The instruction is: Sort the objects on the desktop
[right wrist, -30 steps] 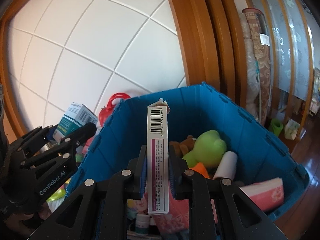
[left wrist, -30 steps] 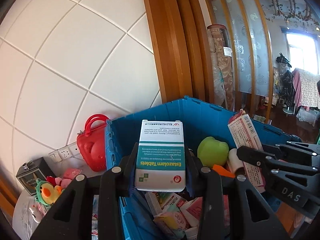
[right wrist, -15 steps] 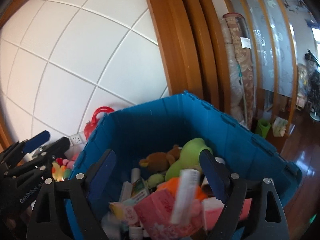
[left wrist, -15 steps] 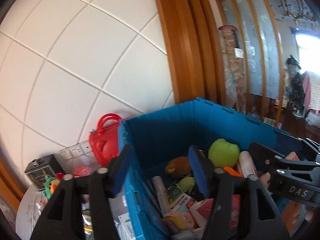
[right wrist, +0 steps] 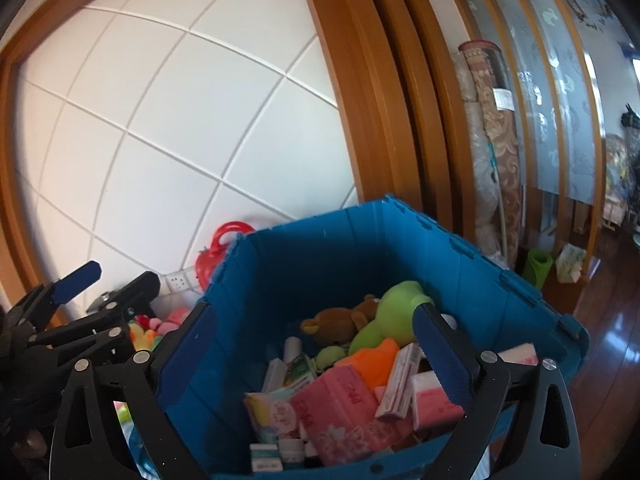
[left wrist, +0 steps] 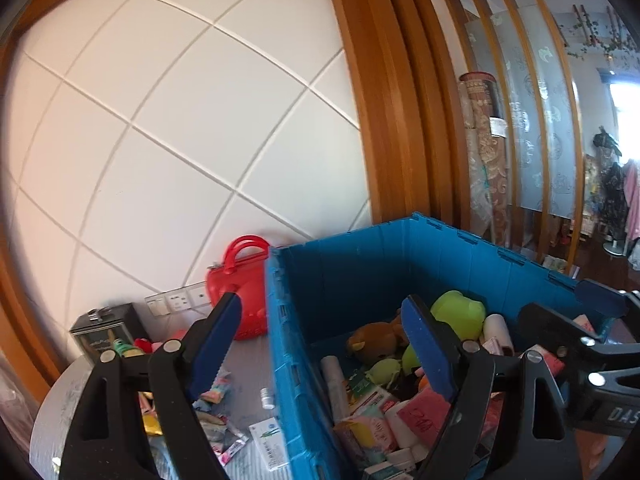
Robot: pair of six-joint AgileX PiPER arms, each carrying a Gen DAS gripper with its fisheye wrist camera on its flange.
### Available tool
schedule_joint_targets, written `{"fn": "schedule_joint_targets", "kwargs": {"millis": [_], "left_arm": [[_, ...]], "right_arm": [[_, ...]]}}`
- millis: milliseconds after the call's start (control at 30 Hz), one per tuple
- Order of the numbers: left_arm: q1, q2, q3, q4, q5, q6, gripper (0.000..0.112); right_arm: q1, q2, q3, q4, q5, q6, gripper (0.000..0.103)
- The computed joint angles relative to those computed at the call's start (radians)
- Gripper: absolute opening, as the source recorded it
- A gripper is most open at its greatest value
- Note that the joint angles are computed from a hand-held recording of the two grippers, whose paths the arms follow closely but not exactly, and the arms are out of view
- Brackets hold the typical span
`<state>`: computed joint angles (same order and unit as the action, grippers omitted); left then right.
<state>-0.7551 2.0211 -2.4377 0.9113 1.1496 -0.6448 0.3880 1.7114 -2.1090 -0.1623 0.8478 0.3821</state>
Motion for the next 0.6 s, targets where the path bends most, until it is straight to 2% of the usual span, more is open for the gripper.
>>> {"fn": "schedule_joint_targets", "kwargs": {"millis": [100,133,200,267,367,500,567,600], "left_arm": [[-0.043,-0.084,0.172,0.115,0.007,-0.127,0.085],[-0.048,-0.115,0.225,0.122,-0.004,-0.153,0.086],[-0.056,-0.209,0.374,0.120,-0.041,-0.217,0.096],[-0.064,-0.301,0.506,0.123,-0.078,-0.272,0.097],[-0.076,-0.391,0.618,0.138,-0.089,-0.328,0.097],[-0.118,-0.523,0.777,0.186,-0.055,-0.382,0.097],[-0.148,-0.584,0.854,0.212,-0.037,-0.396,0.097],[-0.165,-0.638,0.913,0.207,-0.030,-0.392,0.097]], "right_arm": [[0.021,-0.068,0.094,-0.010,-0.043,0.002,0.100],[0.025,-0.090,0.125,-0.011,-0.056,0.001,0.100],[0.055,-0.141,0.190,-0.049,-0.073,0.033,0.100],[0.085,-0.177,0.233,-0.078,-0.076,0.063,0.100],[0.168,-0.242,0.302,-0.191,-0.062,0.152,0.100],[0.340,-0.336,0.415,-0.411,-0.006,0.377,0.100],[0.437,-0.361,0.449,-0.517,0.050,0.481,0.100],[0.521,-0.371,0.469,-0.603,0.108,0.567,0.100]]}}
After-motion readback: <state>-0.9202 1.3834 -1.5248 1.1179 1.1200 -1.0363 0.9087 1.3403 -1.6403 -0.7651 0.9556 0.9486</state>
